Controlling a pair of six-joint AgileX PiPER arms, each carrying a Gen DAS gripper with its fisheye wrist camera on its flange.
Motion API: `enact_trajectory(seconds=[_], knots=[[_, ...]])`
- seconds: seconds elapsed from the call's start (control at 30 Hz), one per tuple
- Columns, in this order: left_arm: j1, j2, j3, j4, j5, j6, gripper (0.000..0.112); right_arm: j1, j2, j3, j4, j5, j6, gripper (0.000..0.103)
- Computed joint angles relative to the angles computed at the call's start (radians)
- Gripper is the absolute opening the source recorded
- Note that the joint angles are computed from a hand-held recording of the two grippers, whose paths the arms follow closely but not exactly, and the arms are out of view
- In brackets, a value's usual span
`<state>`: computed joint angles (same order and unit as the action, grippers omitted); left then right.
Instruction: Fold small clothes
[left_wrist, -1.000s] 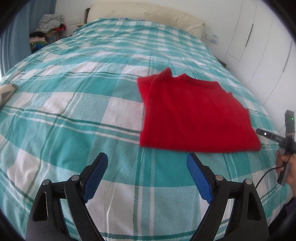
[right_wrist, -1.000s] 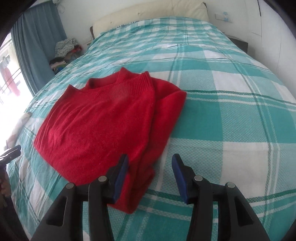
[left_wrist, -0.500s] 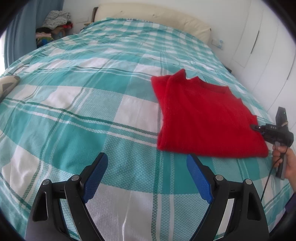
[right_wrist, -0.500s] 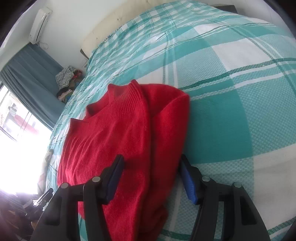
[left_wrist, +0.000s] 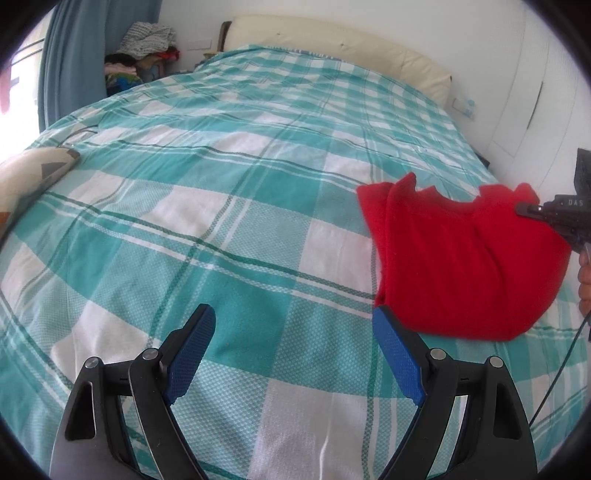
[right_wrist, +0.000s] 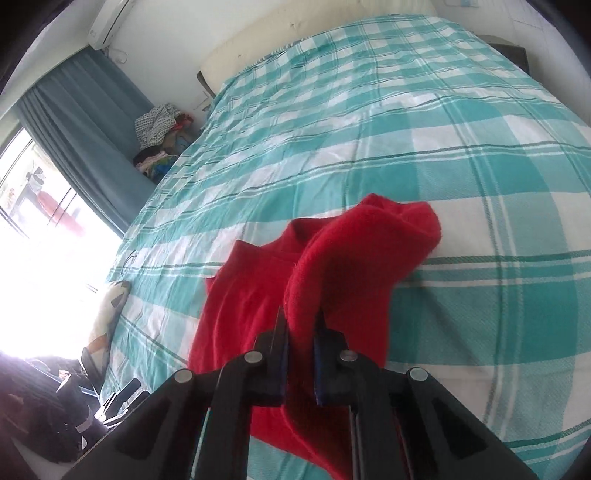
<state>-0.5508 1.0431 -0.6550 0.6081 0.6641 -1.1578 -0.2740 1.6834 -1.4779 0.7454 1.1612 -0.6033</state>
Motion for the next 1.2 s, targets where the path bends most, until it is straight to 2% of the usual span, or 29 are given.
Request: enact_trajectory(seconds=[0.2, 0.3, 0.47, 0.57, 0.6, 0.67, 0.7, 0.77, 0.83, 0.93, 1.03, 1.13, 1.2], knots=[[0.155, -0.04, 0.023, -0.199, -0.063, 0.205, 0.088, 0.312, -0.005, 0.051, -0.126, -0.201, 0.169, 0.01], [0.18, -0.047, 0.023, -0.218, -0.068, 0.236, 0.088, 0.439, 0.023, 0.058, -0.227, -0.29, 0.264, 0.01], [0.199, -0.043, 0.015, -0.239, -0.064, 0.276, 0.088, 0.535, 0.06, 0.074, -0.339, -0.375, 0.425, 0.013], [0.219, -0.048, 0.014, -0.281, -0.067, 0.322, 0.088, 0.518, 0.076, 0.072, -0.251, -0.351, 0.382, 0.022], [0.225, -0.052, 0.014, -0.291, -0.068, 0.334, 0.088, 0.499, 0.084, 0.065, -0.169, -0.314, 0.322, 0.035], [0.226, -0.056, 0.015, -0.297, -0.066, 0.341, 0.088, 0.449, 0.085, 0.072, 0.013, -0.236, 0.186, 0.048], [0.226, -0.055, 0.015, -0.297, -0.067, 0.34, 0.088, 0.432, 0.075, 0.077, 0.056, -0.21, 0.143, 0.049], [0.228, -0.057, 0.015, -0.305, -0.067, 0.345, 0.088, 0.408, 0.043, 0.083, 0.088, -0.173, 0.082, 0.049], [0.233, -0.056, 0.014, -0.324, -0.069, 0.361, 0.088, 0.397, -0.002, 0.096, 0.052, -0.17, 0.054, 0.049], [0.239, -0.049, 0.011, -0.356, -0.078, 0.386, 0.088, 0.402, -0.087, 0.151, -0.096, -0.256, 0.048, 0.049], [0.217, -0.044, 0.009, -0.336, -0.078, 0.365, 0.088, 0.423, -0.108, 0.205, -0.197, -0.306, 0.037, 0.048], [0.192, -0.039, 0.015, -0.291, -0.077, 0.322, 0.088, 0.479, -0.102, 0.277, -0.198, -0.361, -0.017, 0.04], [0.183, -0.035, 0.019, -0.267, -0.073, 0.298, 0.088, 0.535, -0.08, 0.315, -0.195, -0.388, -0.029, 0.029]])
